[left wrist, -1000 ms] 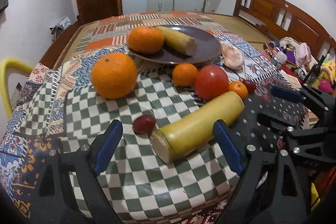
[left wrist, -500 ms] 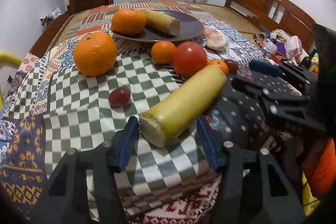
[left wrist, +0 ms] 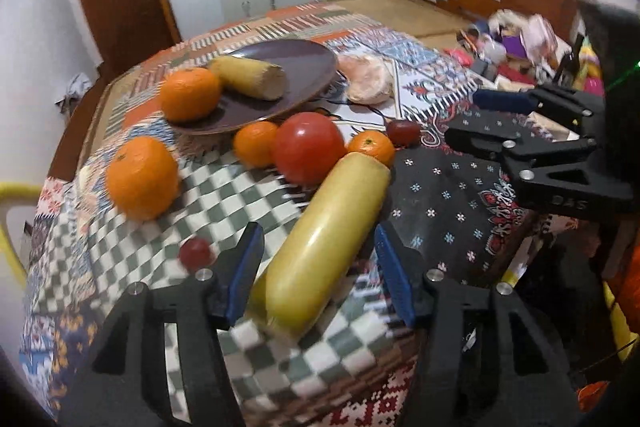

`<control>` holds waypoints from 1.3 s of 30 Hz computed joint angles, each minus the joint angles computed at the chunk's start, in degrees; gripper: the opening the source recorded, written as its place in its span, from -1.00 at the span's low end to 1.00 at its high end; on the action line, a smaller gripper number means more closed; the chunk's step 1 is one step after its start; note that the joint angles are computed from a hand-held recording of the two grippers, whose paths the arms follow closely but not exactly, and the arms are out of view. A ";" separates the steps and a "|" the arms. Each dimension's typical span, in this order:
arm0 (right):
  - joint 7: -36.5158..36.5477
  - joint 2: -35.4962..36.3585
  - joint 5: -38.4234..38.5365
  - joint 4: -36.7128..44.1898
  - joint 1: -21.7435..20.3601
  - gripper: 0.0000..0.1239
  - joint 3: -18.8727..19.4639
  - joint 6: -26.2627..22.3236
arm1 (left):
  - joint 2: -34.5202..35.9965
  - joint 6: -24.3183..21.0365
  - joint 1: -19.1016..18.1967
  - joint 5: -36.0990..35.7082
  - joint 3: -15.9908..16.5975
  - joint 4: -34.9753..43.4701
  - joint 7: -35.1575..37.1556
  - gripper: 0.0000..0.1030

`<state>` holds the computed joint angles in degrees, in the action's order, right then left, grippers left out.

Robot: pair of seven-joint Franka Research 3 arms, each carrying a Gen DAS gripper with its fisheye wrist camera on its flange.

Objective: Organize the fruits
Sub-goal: 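Grasp the long yellow-green cylinder with the left gripper while the right grasps the pomelo segment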

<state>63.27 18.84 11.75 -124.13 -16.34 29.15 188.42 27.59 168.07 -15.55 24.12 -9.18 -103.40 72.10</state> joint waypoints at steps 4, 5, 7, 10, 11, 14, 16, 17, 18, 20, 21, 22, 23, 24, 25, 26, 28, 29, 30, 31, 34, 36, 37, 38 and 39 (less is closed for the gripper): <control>-0.13 -0.11 0.01 0.03 1.03 -0.06 -1.40 -0.29 | 3.56 -4.38 0.98 -2.56 -2.21 5.20 4.13 0.12; -0.24 -0.12 0.07 0.14 1.73 -0.06 -2.13 -0.22 | 3.92 -4.69 0.56 -2.46 -1.86 5.71 4.20 0.12; -0.48 -0.06 0.12 0.49 2.09 -0.06 -2.63 -0.34 | 4.44 -4.21 0.42 -2.78 -1.65 6.10 4.22 0.12; -0.89 0.14 0.46 1.18 2.55 -0.06 -3.16 -0.32 | 3.84 -2.47 1.12 -3.76 -2.16 4.53 4.68 0.04; -0.92 0.22 0.60 1.45 2.58 -0.06 -3.18 -0.26 | 3.24 -1.61 1.08 -3.71 -2.00 3.43 4.51 0.01; -1.16 0.64 0.63 1.87 0.55 -0.06 -1.25 -0.22 | 0.81 0.13 1.38 -3.89 -2.06 -0.41 4.07 -0.15; -1.16 0.84 0.78 2.12 -0.06 -0.06 -0.74 -0.31 | -0.66 1.09 0.79 -3.44 -0.99 -2.65 2.44 -0.24; -1.12 0.95 0.92 2.31 -0.19 -0.06 -0.63 -0.48 | -1.47 1.59 0.53 -3.30 -0.35 -3.88 1.15 -0.24; -1.14 1.06 1.09 2.51 -0.26 -0.06 -0.54 -0.63 | -2.25 1.99 0.87 -3.69 -0.28 -5.08 0.09 -0.25; -1.24 1.38 1.69 3.15 -0.50 -0.06 -0.33 -1.03 | -3.55 2.44 1.66 -4.48 -0.27 -6.96 -1.68 -0.25; -1.35 1.49 2.02 3.48 -0.31 -0.06 -0.49 -1.21 | -4.14 2.70 1.44 -4.39 0.41 -7.77 -3.24 -0.25; -1.61 1.59 2.32 3.79 -0.30 -0.06 -0.46 -1.46 | -4.66 3.10 1.03 -3.96 1.36 -8.52 -5.02 -0.25; -1.83 1.76 2.60 4.46 0.64 -0.06 -1.39 -1.86 | -5.08 3.36 -0.62 -2.35 3.65 -8.99 -8.00 -0.25; -2.00 1.85 3.02 4.95 2.08 -0.06 -2.81 -2.00 | -5.23 3.53 -1.86 -0.17 5.45 -9.14 -10.87 -0.25; -1.96 1.95 3.37 5.68 4.51 -0.06 -5.25 -2.23 | -5.22 3.68 -1.53 0.08 5.25 -9.20 -11.14 -0.25; -1.93 2.32 3.64 6.90 6.83 -0.06 -7.55 -2.89 | -5.11 3.60 -0.58 0.02 4.28 -9.04 -11.03 -0.25; -2.69 3.20 4.62 9.12 8.32 -0.06 -8.87 -4.72 | -4.63 2.87 0.18 0.36 3.38 -8.13 -11.03 -0.25; -3.02 3.64 5.15 10.13 9.12 -0.06 -9.60 -5.46 | -4.20 2.57 0.32 0.68 3.17 -7.45 -10.96 -0.25; -3.28 4.19 5.58 11.38 10.07 -0.06 -10.49 -6.48 | -3.61 2.23 0.17 1.17 3.23 -6.52 -11.06 -0.25; -3.23 4.98 5.81 13.20 11.51 -0.06 -11.93 -8.06 | -2.98 1.99 0.18 1.39 3.12 -5.62 -11.08 -0.25; -3.54 6.72 6.95 17.05 14.18 -0.06 -14.62 -11.89 | -1.21 1.57 1.50 0.51 1.64 -3.53 -9.91 -0.25; -2.60 8.65 6.94 20.93 17.08 -0.06 -17.73 -15.51 | -0.16 2.04 2.44 -0.40 0.70 -2.57 -8.72 -0.25; -2.15 9.58 6.90 22.70 18.48 -0.06 -19.18 -17.08 | 0.12 2.45 2.80 -0.78 0.45 -2.42 -8.28 -0.26; -1.86 10.24 6.88 23.88 19.74 -0.06 -20.57 -18.03 | 0.27 2.66 3.26 -1.31 -0.01 -2.32 -7.68 -0.26; -1.32 10.84 6.65 24.85 21.19 -0.06 -22.16 -18.63 | 0.34 2.76 3.60 -1.74 -0.34 -2.28 -7.11 -0.26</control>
<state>61.95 29.68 18.40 -99.28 4.86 6.99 169.79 27.94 170.83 -11.95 22.37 -9.52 -105.68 64.99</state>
